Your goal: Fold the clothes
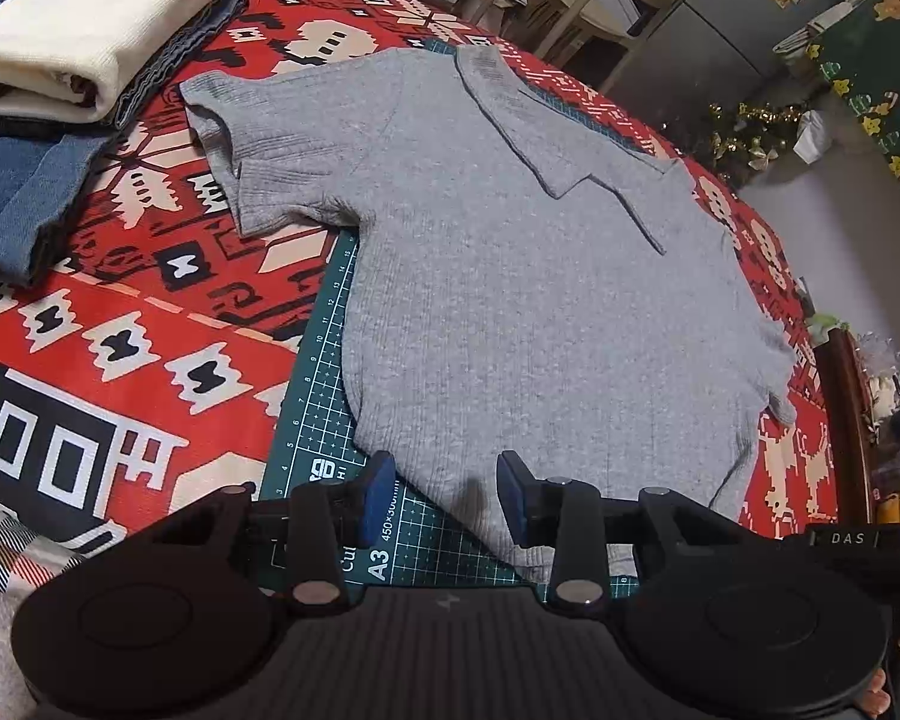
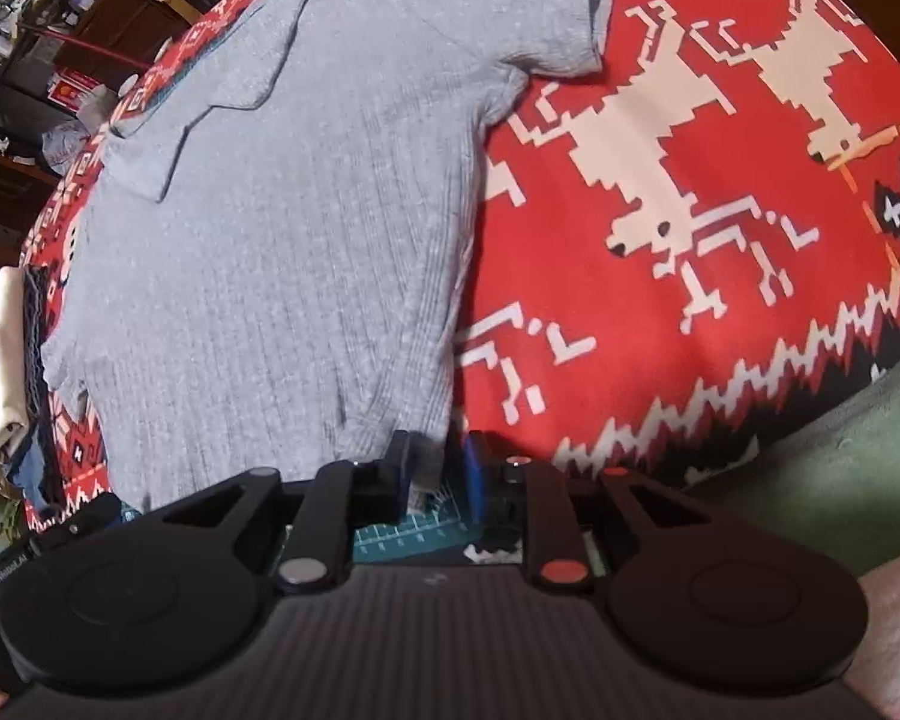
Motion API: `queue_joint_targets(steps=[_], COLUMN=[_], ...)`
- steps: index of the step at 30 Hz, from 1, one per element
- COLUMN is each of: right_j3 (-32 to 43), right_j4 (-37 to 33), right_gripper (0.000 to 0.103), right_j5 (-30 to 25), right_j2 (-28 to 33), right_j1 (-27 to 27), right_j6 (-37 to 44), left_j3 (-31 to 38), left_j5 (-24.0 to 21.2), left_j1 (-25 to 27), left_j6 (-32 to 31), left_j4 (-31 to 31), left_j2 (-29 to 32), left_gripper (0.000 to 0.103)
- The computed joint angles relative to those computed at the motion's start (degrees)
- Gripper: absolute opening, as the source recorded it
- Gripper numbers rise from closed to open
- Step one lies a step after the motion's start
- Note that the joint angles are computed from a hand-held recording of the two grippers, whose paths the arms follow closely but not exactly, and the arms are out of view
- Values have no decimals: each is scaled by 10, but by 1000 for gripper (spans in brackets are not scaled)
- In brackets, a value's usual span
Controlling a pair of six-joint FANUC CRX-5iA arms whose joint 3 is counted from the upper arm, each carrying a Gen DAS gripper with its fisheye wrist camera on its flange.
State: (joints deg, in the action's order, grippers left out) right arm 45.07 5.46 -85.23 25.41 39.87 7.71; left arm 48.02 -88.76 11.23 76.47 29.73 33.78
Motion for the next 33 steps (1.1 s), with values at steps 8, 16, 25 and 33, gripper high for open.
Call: queue_joint_targets(steps=[8, 16, 25, 33], right_j3=[39, 127, 241, 215], right_j4=[44, 43, 59, 89], right_gripper=[2, 2, 2, 22], right_j5=[-43, -167, -295, -275], right_j2=[16, 60, 132, 115], right_j1=[15, 5, 7, 21], right_j6=[28, 19, 32, 28], left_j3=[3, -5, 1, -15], left_j5=[-6, -1, -7, -1], left_j1=[2, 9, 10, 19], left_j6=[-2, 16, 25, 31], left_j4=[8, 22, 21, 39], left_j2=[4, 2, 5, -2], left_gripper=[36, 36, 36, 36])
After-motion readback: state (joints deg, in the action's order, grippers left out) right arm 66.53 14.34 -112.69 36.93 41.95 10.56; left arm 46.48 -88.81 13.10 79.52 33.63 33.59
